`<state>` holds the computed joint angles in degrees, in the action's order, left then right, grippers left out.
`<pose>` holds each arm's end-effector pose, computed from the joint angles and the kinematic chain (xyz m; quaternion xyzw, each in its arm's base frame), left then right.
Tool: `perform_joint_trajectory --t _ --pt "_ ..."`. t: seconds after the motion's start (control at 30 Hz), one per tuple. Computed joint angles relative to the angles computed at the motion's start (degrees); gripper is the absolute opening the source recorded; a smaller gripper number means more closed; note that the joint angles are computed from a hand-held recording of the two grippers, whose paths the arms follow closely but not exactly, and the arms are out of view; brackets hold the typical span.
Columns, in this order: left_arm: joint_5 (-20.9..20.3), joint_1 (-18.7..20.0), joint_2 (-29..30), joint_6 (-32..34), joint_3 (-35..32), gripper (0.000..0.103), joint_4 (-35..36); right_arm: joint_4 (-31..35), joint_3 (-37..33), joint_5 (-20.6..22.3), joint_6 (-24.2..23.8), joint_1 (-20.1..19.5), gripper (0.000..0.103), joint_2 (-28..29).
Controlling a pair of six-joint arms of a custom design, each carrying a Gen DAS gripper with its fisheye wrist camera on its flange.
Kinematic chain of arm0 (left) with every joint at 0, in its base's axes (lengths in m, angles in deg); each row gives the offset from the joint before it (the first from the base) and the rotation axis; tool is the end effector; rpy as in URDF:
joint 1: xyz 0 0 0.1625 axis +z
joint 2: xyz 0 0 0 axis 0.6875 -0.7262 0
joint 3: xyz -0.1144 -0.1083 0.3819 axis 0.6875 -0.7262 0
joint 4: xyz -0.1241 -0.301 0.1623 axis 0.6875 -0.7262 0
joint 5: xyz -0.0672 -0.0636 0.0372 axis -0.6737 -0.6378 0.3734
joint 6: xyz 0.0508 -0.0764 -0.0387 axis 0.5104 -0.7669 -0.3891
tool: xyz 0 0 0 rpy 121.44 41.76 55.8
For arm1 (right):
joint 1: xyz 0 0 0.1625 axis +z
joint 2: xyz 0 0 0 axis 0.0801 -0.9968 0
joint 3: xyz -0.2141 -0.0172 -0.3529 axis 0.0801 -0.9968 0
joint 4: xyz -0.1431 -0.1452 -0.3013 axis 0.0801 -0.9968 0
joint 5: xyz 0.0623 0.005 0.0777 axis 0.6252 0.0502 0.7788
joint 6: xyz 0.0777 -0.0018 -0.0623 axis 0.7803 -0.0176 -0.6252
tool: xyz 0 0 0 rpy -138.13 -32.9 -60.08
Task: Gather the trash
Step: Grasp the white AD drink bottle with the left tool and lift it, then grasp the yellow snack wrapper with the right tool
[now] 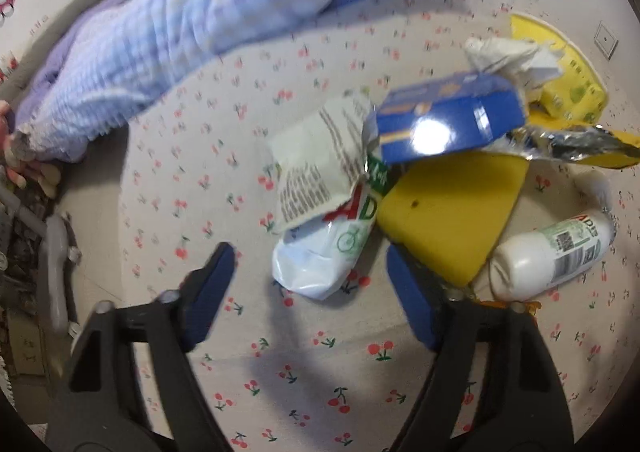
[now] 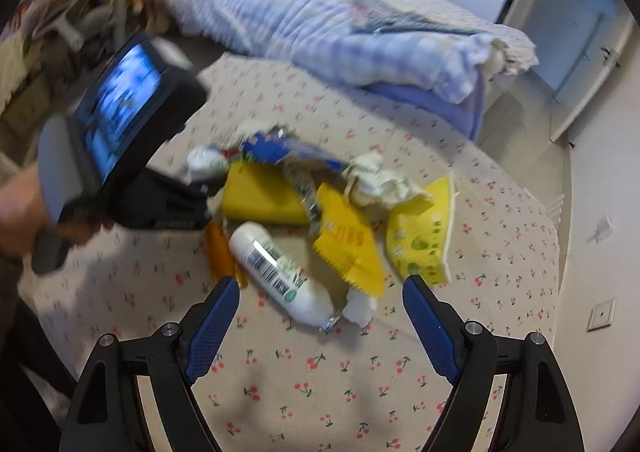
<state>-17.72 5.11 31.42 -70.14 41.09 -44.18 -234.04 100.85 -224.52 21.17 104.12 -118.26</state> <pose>-0.2882 -0.6384 0.0937 0.3257 0.8542 -0.1031 0.3919 0.2354 -0.5143 0.2508 0.2220 -0.8705 0.1584 0.4098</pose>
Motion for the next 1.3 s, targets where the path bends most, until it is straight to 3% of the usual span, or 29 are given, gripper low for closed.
perform_joint_trajectory --t 0.1,0.23,0.37,0.73,0.9,1.03,1.13,1.3 --pt "-3.13 1.17 0.54 -1.33 -2.2 0.062 2.57 2.5 -0.06 0.34 -1.0 0.04 0.084 0.69" --pt "-4.35 1.12 0.95 0.42 -2.03 0.05 -0.33 3.39 -0.4 1.72 -2.83 -0.04 0.084 1.25" --pt "-3.35 0.42 0.17 1.47 1.0 0.045 -3.15 4.66 -1.24 0.17 -5.54 -0.71 0.077 3.28" --pt "-7.5 0.54 -10.07 -2.27 12.87 0.043 -6.23 5.05 -1.57 -3.89 -9.36 -1.45 0.072 7.39" --pt "-9.5 0.4 -16.14 -3.98 20.23 0.043 -7.18 1.48 -1.53 -6.74 -13.09 -1.0 0.062 10.05" --pt "-10.7 0.05 -19.48 -5.51 23.54 0.043 -7.16 2.49 -3.05 -6.57 -11.87 -1.0 0.043 10.94" --pt "-11.36 -0.45 -21.3 -5.65 25.05 0.043 -8.12 5.52 -4.59 -6.08 -9.13 -1.18 0.042 10.97" --pt "-12.77 -0.02 -21.76 -7.2 26.47 0.044 -3.76 5.01 -4.58 -5.37 -9.12 -1.56 0.042 10.79"
